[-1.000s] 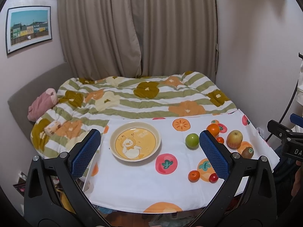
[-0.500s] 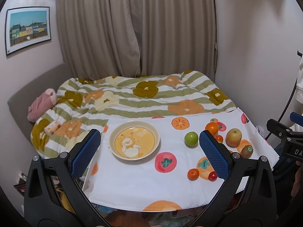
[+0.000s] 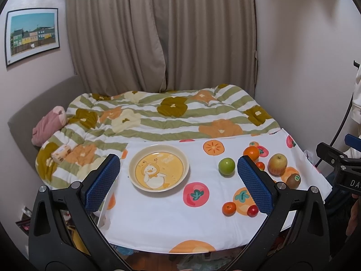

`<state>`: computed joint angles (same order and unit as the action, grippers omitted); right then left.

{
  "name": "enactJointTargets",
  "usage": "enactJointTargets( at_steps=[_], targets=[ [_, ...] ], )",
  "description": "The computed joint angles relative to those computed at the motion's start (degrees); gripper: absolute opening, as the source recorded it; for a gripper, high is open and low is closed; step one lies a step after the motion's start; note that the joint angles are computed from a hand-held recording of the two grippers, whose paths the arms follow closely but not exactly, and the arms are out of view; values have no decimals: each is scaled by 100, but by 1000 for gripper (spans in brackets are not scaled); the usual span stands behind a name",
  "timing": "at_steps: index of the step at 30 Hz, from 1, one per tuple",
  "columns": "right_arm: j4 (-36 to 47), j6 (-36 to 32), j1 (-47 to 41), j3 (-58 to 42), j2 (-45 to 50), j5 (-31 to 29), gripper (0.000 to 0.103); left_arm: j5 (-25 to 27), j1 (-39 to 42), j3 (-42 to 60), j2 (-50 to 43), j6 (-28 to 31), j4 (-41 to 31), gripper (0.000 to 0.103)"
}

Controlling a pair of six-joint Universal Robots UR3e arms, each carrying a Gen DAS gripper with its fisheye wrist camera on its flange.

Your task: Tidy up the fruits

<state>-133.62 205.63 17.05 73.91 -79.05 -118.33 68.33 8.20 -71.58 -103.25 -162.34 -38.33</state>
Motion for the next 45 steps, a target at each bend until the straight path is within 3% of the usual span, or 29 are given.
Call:
enactJointTargets(
  at_steps=[15,24,28,31,36,45],
  targets=[
    [14,23,9,-9,8,-14,103,19,-23,18,-11,-1,-17,103],
    [-81,379,48,298,-111,-147,103,-206,-98,768,-481,338,-843,103],
    [433,639,108,50,61,-474,103,-451,-159,797,-694,690,-1061,103],
    [540,676,-95,298,-14,-220,103,-552,-277,833,-951,900,-1117,103],
    [-14,505,-646,1246,-304,444,103,-301,-734,1370,-1592,885,-1374,103],
    [-1544,-997,-2020,2509,-206,1699,103,289,-1547,2934,-2990,262,-2126,103]
  ],
)
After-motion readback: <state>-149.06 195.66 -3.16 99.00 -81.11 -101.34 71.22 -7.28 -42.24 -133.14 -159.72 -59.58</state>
